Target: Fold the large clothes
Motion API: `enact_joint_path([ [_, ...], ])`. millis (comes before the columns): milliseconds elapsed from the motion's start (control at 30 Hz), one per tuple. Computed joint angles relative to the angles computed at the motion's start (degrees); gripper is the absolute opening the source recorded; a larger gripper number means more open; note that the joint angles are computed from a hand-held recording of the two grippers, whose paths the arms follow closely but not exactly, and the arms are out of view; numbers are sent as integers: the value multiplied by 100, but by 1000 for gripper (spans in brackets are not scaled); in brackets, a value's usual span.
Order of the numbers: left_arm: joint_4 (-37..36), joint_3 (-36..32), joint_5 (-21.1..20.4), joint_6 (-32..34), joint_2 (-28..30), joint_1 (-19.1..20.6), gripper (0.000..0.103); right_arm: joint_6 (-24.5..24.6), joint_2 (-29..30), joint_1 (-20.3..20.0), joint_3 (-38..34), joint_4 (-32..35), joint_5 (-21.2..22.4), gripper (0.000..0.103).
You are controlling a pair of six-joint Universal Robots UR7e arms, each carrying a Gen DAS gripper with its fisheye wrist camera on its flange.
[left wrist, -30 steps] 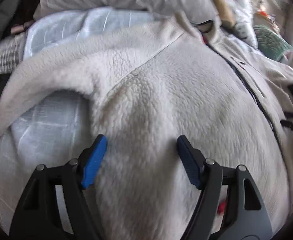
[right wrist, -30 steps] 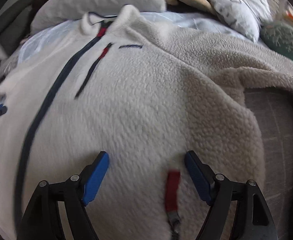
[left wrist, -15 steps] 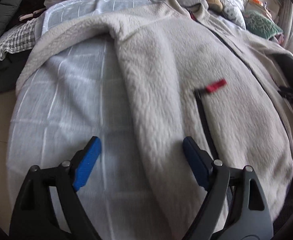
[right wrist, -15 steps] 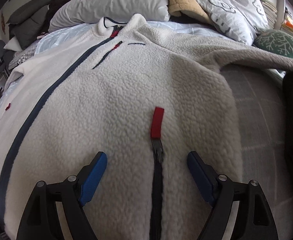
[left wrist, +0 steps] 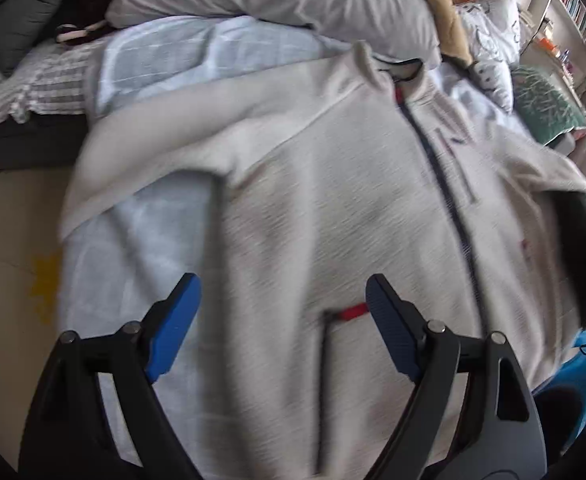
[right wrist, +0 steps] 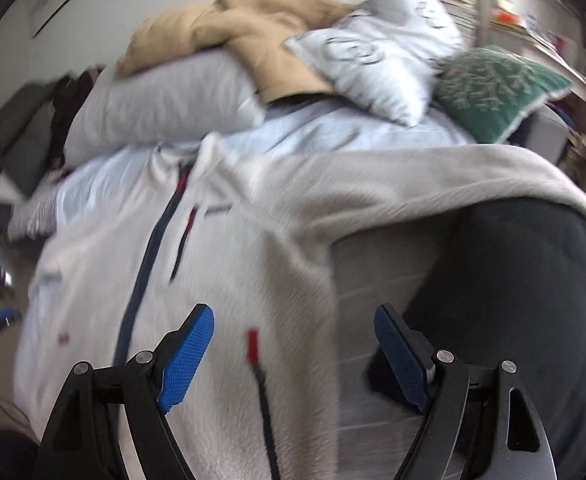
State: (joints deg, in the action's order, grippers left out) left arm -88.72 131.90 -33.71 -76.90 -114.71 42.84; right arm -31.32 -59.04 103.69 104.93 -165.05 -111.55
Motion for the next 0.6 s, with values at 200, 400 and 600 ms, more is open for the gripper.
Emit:
enact_joint_path([
  [200, -1664, -431, -43, 924, 1070, 453, 84, 559, 182, -139, -951, 443, -478, 84],
  [400, -2729, -942, -39, 1565, 2124, 802, 84, 1074, 663, -546, -1940, 435, -1382, 84],
  [600, -3748, -1317, -222, 1840, 3000, 1113, 84, 1266, 917, -813, -2681, 763, -1290, 85],
])
